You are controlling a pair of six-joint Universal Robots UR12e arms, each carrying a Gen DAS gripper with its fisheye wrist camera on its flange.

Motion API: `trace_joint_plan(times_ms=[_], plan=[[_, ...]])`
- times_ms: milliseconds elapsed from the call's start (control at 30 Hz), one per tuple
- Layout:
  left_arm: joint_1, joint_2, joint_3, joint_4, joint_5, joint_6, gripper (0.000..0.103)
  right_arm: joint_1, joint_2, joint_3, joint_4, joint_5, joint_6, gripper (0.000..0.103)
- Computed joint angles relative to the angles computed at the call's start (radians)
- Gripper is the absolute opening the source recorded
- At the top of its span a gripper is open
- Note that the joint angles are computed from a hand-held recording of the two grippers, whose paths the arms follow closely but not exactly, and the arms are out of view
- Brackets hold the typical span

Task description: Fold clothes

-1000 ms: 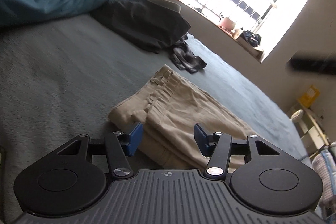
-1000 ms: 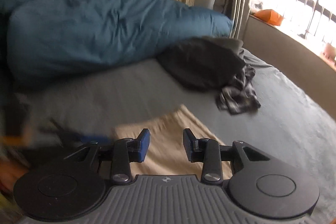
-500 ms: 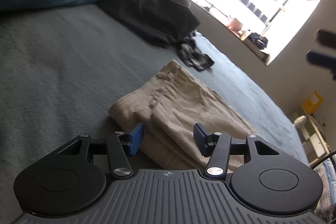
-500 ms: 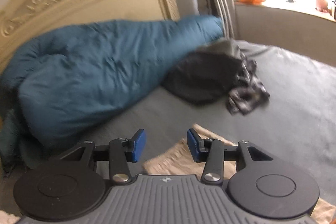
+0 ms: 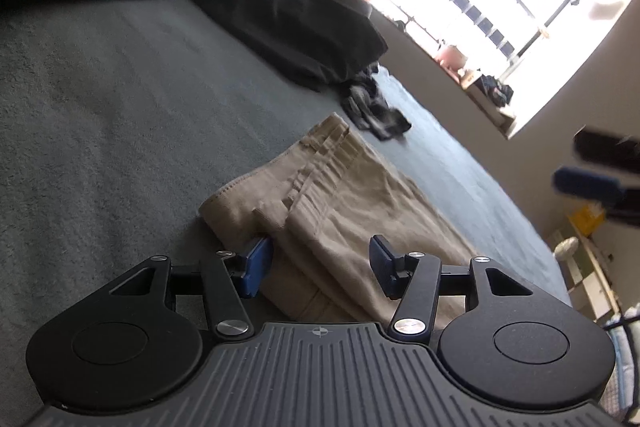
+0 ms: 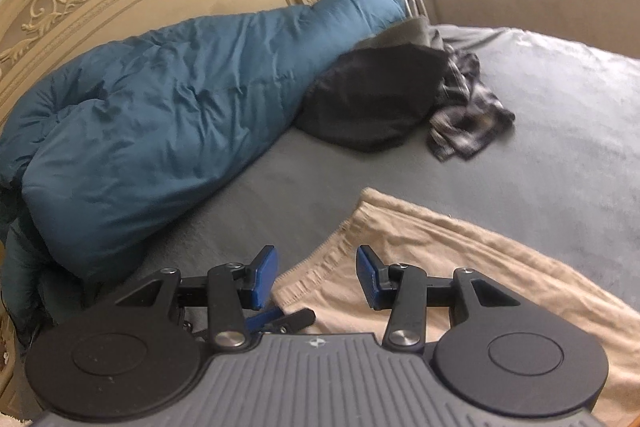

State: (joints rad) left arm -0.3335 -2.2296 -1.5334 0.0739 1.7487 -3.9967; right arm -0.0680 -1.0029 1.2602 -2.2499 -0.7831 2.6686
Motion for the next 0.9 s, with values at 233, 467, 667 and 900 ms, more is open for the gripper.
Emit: trace_joint_plan(times_ms=[233,467,667,900], plan=[[-0.009,-0.008,0.012,-0.001,0.068,0.038,0.033,0.029,0.099,-0.103,-0.003,-0.052,-0.072,0.047],[-0.007,-0.005,0.003,0.003,0.064,0.061,0.026,0.082,0.212,-0.257,0.068,-0.145,-0.438,0.046],[-0.007,-0.006,0.007,-0.006,0.057,0.104,0.031,0.105,0.307,-0.455,0.347,-0.185,-0.596,0.046],[-0.014,-0.017,0.015,0.006,0.093,0.162,0.011,0.113,0.388,-0.603,0.502,-0.218,-0.577,0.047]])
